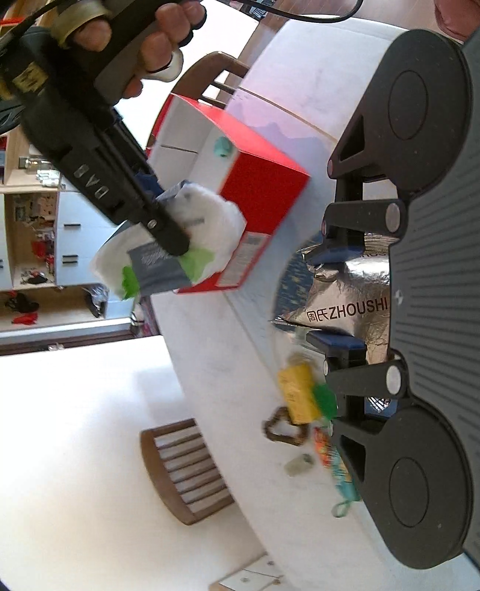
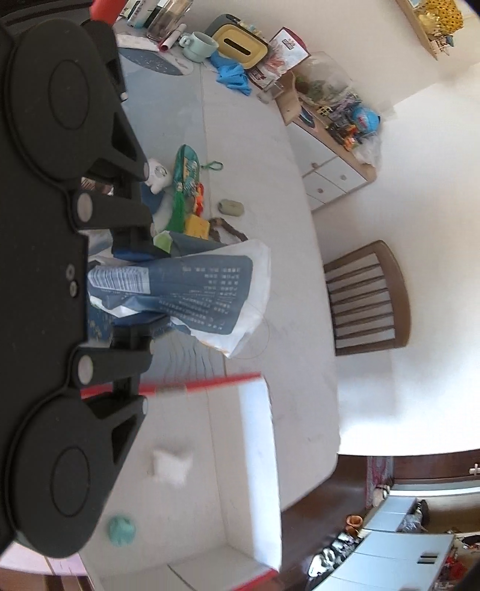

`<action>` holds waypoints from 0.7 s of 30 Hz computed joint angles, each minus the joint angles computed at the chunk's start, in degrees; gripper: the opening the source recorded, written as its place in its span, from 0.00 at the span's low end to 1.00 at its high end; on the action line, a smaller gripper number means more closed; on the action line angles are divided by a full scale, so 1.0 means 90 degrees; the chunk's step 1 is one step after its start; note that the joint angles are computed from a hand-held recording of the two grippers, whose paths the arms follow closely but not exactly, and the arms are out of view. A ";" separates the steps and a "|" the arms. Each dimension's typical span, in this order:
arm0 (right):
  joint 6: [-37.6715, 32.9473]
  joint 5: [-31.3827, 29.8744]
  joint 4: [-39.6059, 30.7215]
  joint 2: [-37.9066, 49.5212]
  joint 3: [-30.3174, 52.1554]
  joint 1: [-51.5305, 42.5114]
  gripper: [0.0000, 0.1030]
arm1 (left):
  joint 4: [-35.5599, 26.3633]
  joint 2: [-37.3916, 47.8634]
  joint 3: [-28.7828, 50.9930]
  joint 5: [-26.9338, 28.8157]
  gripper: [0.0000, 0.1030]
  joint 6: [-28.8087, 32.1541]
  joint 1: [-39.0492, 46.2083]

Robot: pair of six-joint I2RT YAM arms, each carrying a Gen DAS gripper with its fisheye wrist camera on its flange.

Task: Organize objects
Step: 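Lift both held packs and carry them over the red box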

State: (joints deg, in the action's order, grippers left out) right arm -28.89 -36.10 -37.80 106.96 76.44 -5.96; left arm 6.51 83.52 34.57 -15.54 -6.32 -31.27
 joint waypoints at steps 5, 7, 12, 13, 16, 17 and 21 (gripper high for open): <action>-0.0451 -0.0100 -0.0497 0.0311 0.0609 -0.0473 0.25 | -0.0343 0.0417 0.0863 0.0116 0.36 -0.0139 -0.0082; -0.0580 -0.0130 -0.0674 0.0487 0.0881 -0.0629 0.25 | -0.0504 0.0646 0.1276 0.0157 0.36 -0.0203 -0.0135; -0.0964 -0.0098 -0.1098 0.0996 0.1622 -0.1005 0.25 | -0.0818 0.1371 0.2333 0.0177 0.36 -0.0265 -0.0332; -0.1031 -0.0073 -0.1160 0.1107 0.1783 -0.1077 0.25 | -0.0851 0.1520 0.2522 0.0187 0.36 -0.0254 -0.0357; -0.1196 0.0009 -0.1462 0.1554 0.2442 -0.1311 0.25 | -0.1110 0.1989 0.3221 0.0210 0.36 -0.0304 -0.0475; -0.1223 0.0066 -0.1558 0.1727 0.2697 -0.1381 0.25 | -0.1214 0.2151 0.3457 0.0232 0.36 -0.0320 -0.0499; -0.1383 0.0265 -0.2102 0.2497 0.3875 -0.1635 0.25 | -0.1804 0.2822 0.4496 0.0322 0.36 -0.0477 -0.0576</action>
